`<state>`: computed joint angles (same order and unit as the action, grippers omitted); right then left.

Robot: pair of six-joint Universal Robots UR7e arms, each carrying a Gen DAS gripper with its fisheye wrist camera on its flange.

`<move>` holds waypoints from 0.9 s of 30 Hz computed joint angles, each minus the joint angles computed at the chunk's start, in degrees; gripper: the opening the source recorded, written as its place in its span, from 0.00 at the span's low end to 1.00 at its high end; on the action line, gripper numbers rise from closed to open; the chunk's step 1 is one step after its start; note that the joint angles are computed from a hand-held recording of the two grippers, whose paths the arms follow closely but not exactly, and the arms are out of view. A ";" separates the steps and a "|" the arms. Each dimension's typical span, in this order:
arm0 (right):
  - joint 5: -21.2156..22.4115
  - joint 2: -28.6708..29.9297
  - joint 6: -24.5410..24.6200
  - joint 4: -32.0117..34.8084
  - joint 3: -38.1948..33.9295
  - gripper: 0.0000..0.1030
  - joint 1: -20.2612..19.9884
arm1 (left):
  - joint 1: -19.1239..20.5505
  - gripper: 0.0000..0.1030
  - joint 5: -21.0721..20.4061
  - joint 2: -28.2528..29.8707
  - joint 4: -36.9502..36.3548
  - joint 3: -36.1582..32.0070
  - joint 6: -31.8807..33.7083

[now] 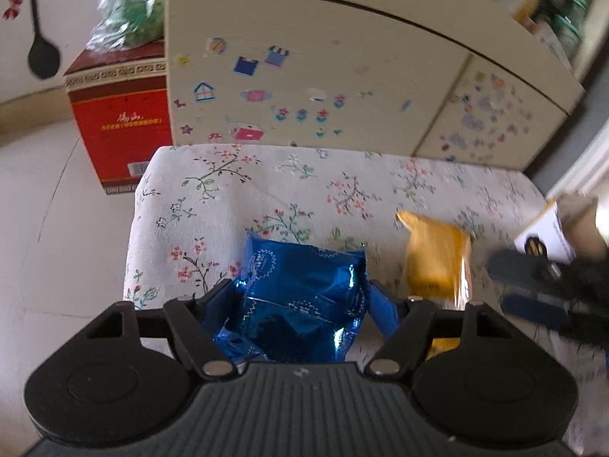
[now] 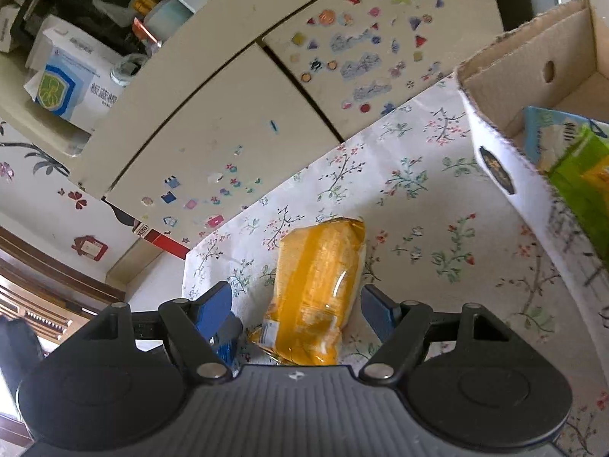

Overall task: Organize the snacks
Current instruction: 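Close the left gripper on the blue foil bag while the right grasps the orange packet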

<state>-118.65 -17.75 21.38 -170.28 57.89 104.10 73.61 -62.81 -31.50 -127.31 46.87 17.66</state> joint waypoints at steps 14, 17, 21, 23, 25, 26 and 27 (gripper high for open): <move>-4.64 6.82 -4.25 8.93 -11.18 0.78 0.24 | -0.23 0.71 0.35 -3.90 -5.02 7.46 11.66; -5.43 7.26 -4.68 9.78 -11.62 0.73 0.13 | -0.22 0.71 0.31 -4.02 -5.27 7.75 11.57; -6.79 7.77 -7.07 9.07 -11.91 0.61 0.31 | -0.25 0.71 0.29 -4.14 -5.43 8.03 10.51; -6.76 7.53 -6.93 8.57 -11.38 0.56 0.29 | -0.26 0.70 0.13 -4.15 -5.18 7.90 9.36; -7.18 7.22 -7.18 8.22 -10.84 0.52 0.41 | -0.29 0.69 -0.20 -4.21 -5.15 7.89 8.42; -7.48 6.97 -7.15 8.21 -10.48 0.52 0.50 | -0.33 0.67 -0.32 -4.27 -5.34 8.01 8.30; -7.66 6.82 -7.19 8.18 -10.28 0.52 0.58 | -0.38 0.67 -0.49 -4.33 -5.47 8.12 8.31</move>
<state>-126.31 -10.93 14.18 -162.11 47.61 104.69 73.23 -63.30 -35.83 -132.78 54.98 25.96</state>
